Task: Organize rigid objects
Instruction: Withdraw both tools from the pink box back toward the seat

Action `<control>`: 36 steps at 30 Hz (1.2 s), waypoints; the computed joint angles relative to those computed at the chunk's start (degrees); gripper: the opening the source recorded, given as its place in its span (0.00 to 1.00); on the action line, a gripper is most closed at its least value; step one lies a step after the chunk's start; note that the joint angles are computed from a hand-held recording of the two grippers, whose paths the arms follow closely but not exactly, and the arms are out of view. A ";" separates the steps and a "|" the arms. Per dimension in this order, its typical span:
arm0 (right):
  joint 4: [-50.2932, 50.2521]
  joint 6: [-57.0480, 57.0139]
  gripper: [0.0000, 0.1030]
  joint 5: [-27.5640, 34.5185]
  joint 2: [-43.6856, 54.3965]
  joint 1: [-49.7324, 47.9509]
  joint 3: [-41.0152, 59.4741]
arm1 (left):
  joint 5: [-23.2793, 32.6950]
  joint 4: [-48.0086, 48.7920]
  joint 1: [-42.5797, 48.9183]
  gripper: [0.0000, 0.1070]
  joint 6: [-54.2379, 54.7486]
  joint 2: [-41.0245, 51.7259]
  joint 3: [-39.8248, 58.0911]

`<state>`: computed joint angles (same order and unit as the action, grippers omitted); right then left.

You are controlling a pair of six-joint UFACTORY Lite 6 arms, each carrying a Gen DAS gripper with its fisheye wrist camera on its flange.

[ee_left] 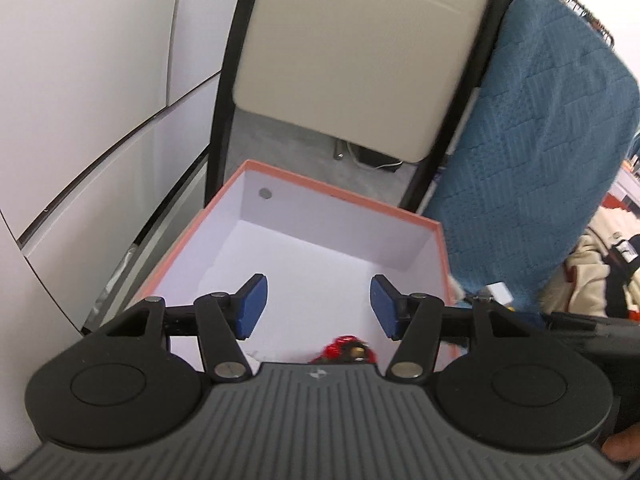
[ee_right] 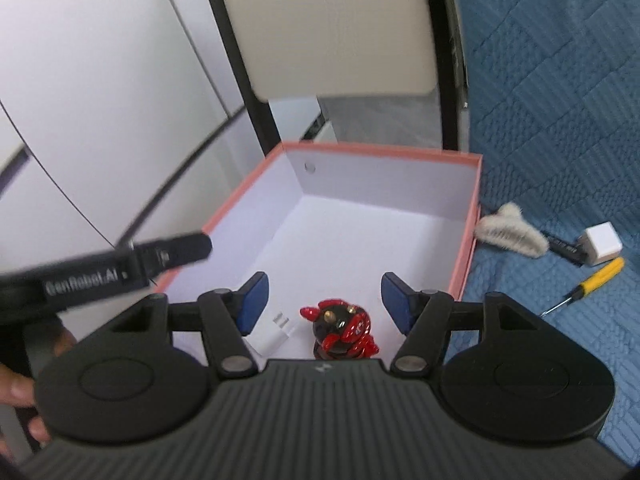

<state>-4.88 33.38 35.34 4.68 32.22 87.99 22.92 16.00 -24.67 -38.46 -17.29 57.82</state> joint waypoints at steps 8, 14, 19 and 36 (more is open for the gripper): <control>-6.35 1.89 0.63 -0.30 -14.27 -0.49 -10.27 | 5.93 22.50 -13.73 0.63 -25.56 -4.39 -0.22; -9.07 3.58 0.63 0.85 -24.04 -1.15 -18.01 | 12.45 35.25 -26.56 0.64 -40.52 -4.25 0.59; -10.51 5.36 0.63 1.87 -32.22 -1.61 -24.65 | 15.80 43.09 -34.59 0.64 -50.60 -1.79 0.18; -13.70 9.10 0.63 10.83 -55.03 -2.65 -40.94 | 17.23 50.12 -46.61 0.64 -68.71 6.40 -1.33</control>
<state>-18.58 42.48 46.17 -50.35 29.57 47.05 40.15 66.12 -71.27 -107.16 -10.89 56.49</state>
